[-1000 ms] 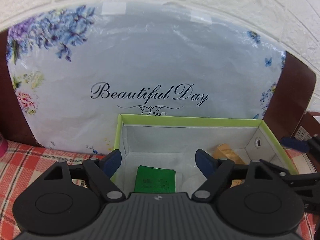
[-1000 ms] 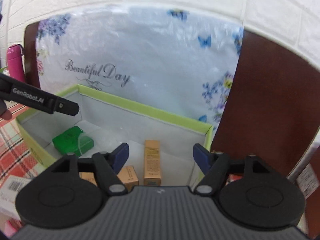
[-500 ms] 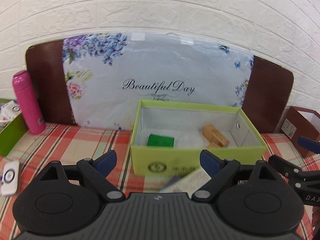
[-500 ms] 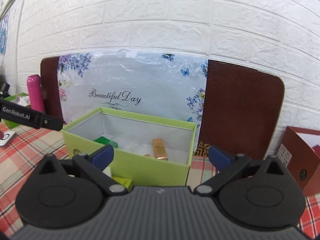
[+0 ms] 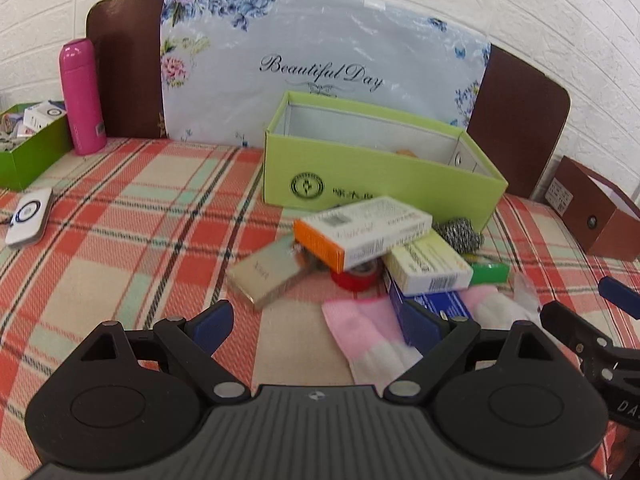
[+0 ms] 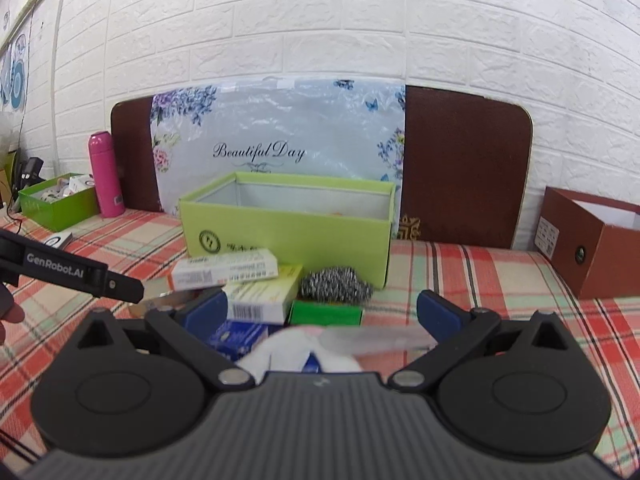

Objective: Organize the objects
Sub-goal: 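Grasp the pink-cuffed white glove with the left tool while the right tool grasps the olive box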

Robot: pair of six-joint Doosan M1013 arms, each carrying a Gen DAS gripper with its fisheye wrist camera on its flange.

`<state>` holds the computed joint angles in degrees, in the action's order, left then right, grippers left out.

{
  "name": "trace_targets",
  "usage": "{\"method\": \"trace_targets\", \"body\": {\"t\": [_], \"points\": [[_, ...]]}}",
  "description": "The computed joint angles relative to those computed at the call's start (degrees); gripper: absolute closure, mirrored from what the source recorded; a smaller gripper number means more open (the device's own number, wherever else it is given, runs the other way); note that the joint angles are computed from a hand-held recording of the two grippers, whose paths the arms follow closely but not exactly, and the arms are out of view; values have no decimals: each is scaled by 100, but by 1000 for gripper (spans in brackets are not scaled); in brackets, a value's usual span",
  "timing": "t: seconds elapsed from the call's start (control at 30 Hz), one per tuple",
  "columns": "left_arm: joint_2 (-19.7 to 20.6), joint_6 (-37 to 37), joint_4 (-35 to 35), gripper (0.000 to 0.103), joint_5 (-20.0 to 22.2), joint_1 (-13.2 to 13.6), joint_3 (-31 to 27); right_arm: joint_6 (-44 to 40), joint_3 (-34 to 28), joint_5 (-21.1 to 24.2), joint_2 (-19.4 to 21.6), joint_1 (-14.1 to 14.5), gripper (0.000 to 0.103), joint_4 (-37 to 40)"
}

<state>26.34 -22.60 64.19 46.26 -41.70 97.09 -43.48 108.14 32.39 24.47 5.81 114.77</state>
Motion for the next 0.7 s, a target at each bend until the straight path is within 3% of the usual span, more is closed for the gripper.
{"method": "trace_targets", "body": {"t": [0.37,0.6,0.7], "points": [[58,70,-277,10,-348,-79,57,617,343,3,-80,-116,0,-442],[231,178,-513,10,-997,72,-82,1401,429,38,-97,-229,0,-1189],[316,197,-563,10,-1344,160,-141,1827,415,70,-83,-254,6,-1620]]}}
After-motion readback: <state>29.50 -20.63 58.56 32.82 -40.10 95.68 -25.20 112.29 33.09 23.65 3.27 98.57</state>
